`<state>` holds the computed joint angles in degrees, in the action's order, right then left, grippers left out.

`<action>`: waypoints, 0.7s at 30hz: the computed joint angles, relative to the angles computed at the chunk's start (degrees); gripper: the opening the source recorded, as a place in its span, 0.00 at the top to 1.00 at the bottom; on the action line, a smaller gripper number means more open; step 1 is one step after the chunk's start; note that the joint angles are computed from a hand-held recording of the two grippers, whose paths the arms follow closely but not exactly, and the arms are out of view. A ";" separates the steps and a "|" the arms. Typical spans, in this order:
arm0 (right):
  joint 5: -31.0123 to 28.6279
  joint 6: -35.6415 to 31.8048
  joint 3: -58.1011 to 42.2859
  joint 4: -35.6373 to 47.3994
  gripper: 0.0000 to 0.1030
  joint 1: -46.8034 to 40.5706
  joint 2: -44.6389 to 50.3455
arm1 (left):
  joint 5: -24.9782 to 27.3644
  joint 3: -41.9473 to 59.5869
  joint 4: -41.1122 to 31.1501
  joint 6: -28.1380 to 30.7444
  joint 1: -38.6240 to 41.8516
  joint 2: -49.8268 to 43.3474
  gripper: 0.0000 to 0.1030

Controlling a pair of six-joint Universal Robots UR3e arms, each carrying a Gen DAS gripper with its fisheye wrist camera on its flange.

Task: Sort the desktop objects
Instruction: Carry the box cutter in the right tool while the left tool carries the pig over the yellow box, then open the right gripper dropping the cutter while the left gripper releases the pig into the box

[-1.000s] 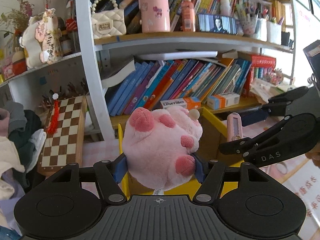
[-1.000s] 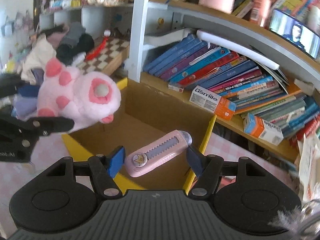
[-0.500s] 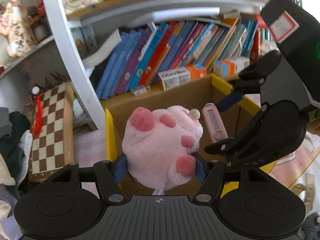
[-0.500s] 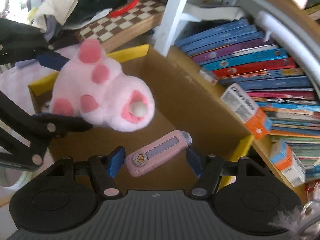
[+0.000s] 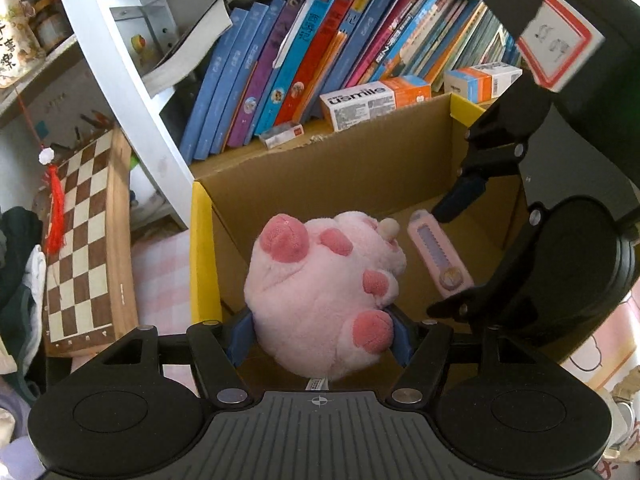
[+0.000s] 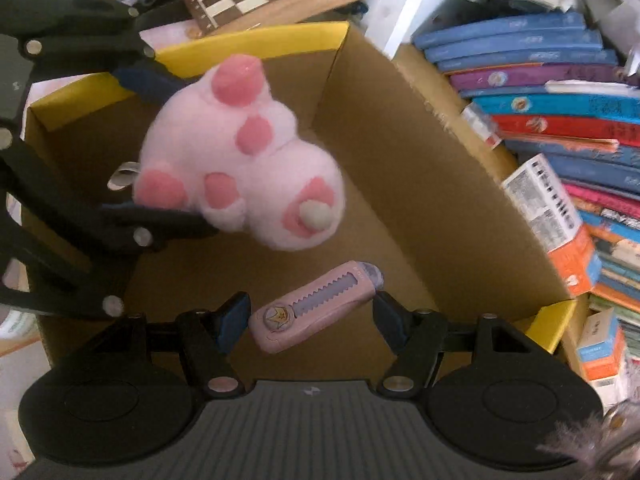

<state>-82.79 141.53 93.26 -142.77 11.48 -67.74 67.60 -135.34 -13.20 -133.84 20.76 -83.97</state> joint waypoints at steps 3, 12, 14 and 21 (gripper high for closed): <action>-0.12 -0.39 -0.13 0.54 0.52 0.18 0.14 | 0.87 0.16 1.18 -0.67 -0.86 -1.10 0.33; 0.41 -0.36 0.39 -0.14 0.41 0.08 -0.22 | 2.33 0.54 1.94 -1.17 -1.72 -0.74 0.28; 0.44 -0.15 1.13 -1.28 0.35 0.04 -0.60 | 1.72 0.05 2.02 -0.80 -0.99 0.53 0.23; 1.23 1.60 4.49 -4.40 0.25 -0.43 -4.42 | -5.63 -4.03 -1.72 1.24 5.11 10.26 0.13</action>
